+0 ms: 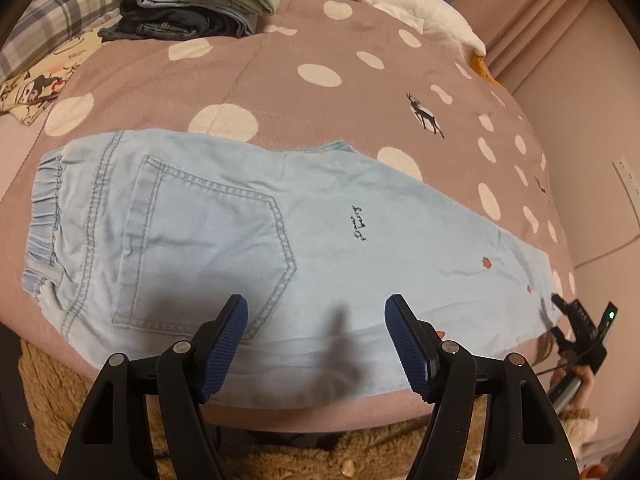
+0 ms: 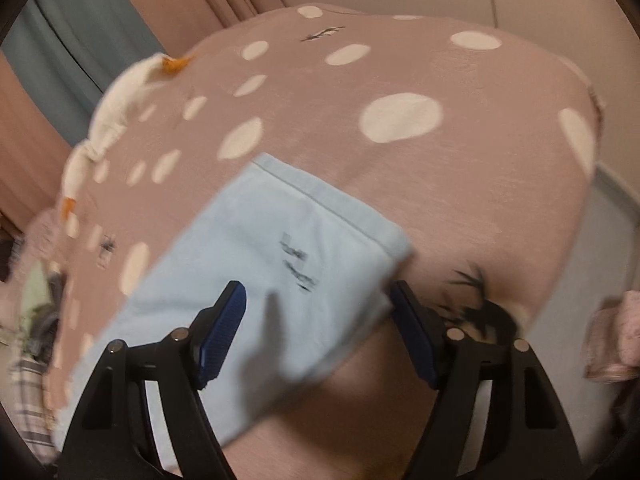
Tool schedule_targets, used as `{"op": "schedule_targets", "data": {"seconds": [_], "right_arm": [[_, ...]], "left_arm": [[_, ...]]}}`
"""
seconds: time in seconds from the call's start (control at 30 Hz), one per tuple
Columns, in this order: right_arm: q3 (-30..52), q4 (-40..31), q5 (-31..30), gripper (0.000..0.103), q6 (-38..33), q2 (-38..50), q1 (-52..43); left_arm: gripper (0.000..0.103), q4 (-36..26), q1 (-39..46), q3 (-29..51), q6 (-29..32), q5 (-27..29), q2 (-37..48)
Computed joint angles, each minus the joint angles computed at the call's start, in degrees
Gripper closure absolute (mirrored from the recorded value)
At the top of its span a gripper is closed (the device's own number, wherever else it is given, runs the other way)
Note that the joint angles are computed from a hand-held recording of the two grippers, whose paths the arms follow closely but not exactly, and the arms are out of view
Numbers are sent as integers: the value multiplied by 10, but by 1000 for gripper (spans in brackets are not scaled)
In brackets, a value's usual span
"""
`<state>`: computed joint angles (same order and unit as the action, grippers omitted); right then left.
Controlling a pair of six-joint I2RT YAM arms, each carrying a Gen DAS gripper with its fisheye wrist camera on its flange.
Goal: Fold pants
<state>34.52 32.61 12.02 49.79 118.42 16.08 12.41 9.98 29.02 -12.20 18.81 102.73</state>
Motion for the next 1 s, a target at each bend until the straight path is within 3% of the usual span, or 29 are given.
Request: {"op": "schedule_targets", "data": {"seconds": [0.03,0.1,0.17,0.27,0.33,0.43,0.57,0.67,0.83,1.0], "right_arm": [[7,6,-9,34,2,10,-5],[27,-8,-4,49,15,26,-8],[26,1,6,70,22,29,-13],[2,83,-44,89,37,47,-40],[-4,95,-53,90,39,42,-41],[-4,52,9,91,19,-18,2],[19,-9,71,91,-50,-124,91],[89,-57,93,91,-130,-149,185],[223,-96,27,91,-192,-63,282],[441,-221,-56,87,-201,125,336]], "left_arm": [[33,0,-1,1,-2,1,1],[33,-1,-2,3,-6,-1,5],[33,0,-4,4,-7,-1,7],[33,1,0,6,-7,8,12],[33,4,2,6,-9,13,13],[33,10,3,1,-9,15,8],[33,16,10,-3,-8,13,2],[33,23,18,-5,-10,16,0],[33,31,37,-10,-7,19,-1],[33,46,53,-7,-6,20,18]]}}
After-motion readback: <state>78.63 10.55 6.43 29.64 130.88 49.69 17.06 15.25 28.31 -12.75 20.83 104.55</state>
